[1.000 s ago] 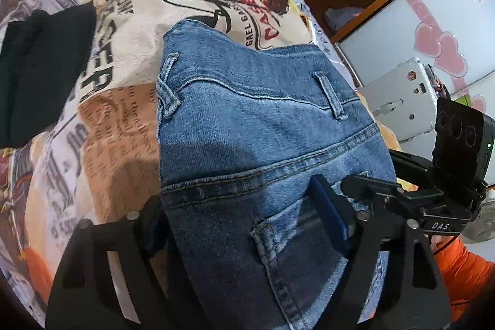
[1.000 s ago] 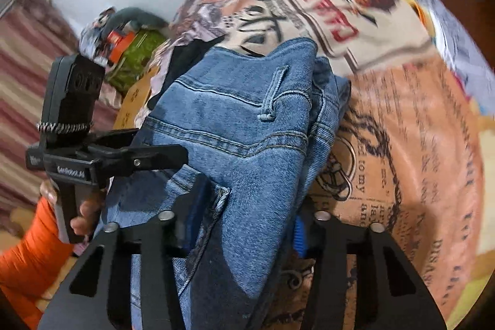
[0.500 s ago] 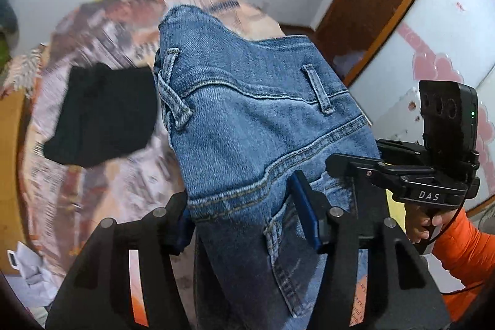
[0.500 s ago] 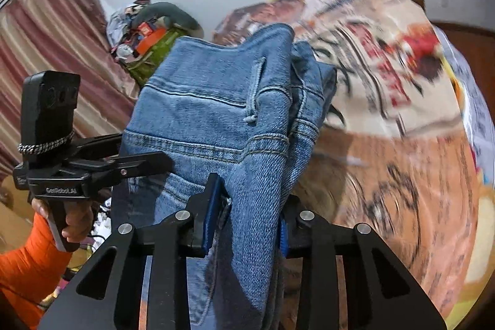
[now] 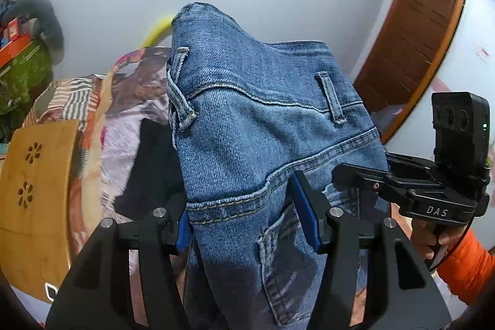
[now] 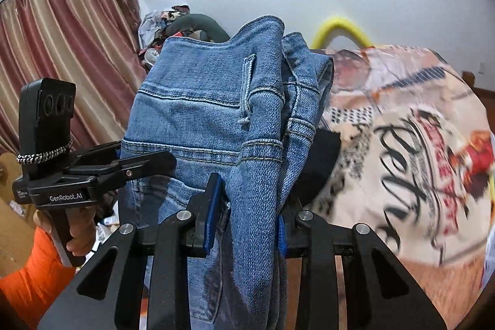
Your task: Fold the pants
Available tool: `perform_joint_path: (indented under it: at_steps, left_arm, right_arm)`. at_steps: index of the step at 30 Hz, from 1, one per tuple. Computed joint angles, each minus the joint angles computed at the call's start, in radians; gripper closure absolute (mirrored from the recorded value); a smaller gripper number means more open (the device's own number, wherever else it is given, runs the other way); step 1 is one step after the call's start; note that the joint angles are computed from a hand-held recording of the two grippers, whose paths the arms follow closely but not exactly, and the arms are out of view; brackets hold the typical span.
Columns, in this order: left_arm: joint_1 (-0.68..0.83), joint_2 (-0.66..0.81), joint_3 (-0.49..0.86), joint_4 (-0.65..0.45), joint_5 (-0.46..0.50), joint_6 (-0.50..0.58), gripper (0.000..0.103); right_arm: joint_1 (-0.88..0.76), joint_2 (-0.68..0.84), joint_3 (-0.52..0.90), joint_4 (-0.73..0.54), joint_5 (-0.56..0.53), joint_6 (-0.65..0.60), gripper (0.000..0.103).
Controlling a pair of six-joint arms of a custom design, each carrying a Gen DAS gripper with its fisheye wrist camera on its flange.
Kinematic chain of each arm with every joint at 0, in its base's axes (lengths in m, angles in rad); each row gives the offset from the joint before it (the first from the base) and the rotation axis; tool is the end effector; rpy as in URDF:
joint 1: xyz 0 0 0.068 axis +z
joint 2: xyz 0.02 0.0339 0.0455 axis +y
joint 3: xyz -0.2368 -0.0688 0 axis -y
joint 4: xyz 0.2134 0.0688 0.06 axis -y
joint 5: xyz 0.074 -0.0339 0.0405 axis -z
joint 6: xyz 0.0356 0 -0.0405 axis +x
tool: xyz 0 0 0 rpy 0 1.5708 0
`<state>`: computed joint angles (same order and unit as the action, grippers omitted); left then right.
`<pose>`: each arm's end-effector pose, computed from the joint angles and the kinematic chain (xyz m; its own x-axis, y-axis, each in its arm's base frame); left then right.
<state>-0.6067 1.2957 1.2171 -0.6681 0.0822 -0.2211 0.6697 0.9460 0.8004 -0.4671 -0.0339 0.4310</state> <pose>0.2066 -0.1469 0.3101 -0.6799 0.2058 -0.7038 0.4803 0.8502 -0.2154 0.1490 0.1195 0.2710 -0.6779 -0.0042 -0.7351 -0.3950 0.8454 0.3595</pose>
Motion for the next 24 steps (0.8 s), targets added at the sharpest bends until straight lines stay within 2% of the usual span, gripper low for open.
perform_joint_path:
  at_steps: [7, 14, 19, 24]
  left_arm:
    - [0.185, 0.219, 0.023, 0.153, 0.108, 0.102, 0.047]
    - [0.232, 0.516, 0.161, 0.227, 0.122, 0.117, 0.047]
    - [0.263, 0.741, 0.312, 0.239, 0.162, 0.125, 0.047]
    - [0.261, 0.889, 0.443, 0.214, 0.145, 0.093, 0.047]
  right_arm:
    - [-0.092, 0.349, 0.101, 0.182, -0.081, -0.081, 0.076]
    - [-0.172, 0.642, 0.203, 0.283, -0.126, -0.118, 0.076]
    - [-0.203, 0.81, 0.304, 0.285, -0.119, -0.137, 0.076]
    - [-0.245, 0.964, 0.425, 0.247, -0.157, -0.139, 0.076]
